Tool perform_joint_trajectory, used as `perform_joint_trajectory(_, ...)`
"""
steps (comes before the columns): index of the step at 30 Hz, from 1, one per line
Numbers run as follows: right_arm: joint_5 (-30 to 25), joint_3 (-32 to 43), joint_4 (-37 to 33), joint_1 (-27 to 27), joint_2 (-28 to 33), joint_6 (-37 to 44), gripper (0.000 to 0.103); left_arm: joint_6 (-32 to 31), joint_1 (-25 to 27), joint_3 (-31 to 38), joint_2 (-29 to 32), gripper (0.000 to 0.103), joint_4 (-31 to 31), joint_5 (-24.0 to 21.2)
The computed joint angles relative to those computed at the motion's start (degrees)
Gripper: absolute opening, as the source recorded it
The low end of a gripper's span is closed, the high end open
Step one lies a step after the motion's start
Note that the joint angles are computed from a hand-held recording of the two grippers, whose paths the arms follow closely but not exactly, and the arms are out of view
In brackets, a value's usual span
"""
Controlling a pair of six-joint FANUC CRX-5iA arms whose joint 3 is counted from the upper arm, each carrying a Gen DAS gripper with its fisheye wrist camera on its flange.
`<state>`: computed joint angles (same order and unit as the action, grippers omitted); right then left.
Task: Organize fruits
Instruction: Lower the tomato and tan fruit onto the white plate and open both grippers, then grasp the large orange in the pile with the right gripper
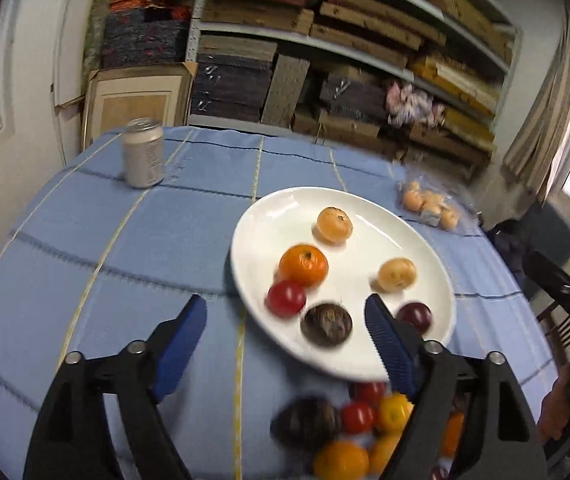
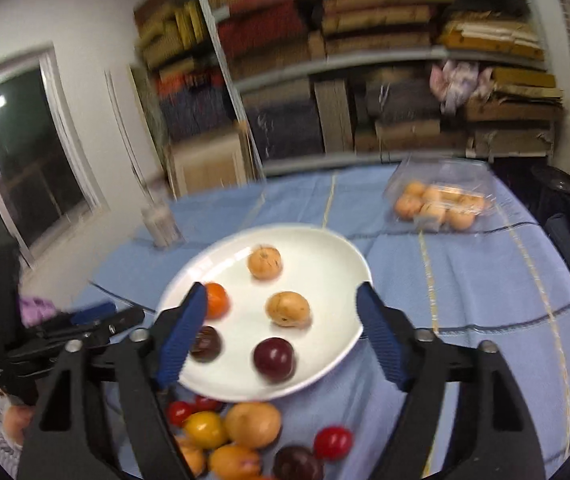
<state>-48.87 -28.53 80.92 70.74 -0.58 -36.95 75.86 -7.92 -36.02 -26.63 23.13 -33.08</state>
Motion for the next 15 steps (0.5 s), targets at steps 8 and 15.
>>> perform_joint_trajectory(8,-8.4,-5.9,-6.3,12.5,-1.0,-6.2,0.083,2.9,-0.8,-7.6,-12.7,0.086,-7.9,-5.6)
perform_joint_trajectory(15,-11.1,-0.8,-11.0,16.0,4.4,5.1,0.083,7.0,-5.3,-7.1,-13.7,0.086,-14.6,-7.8)
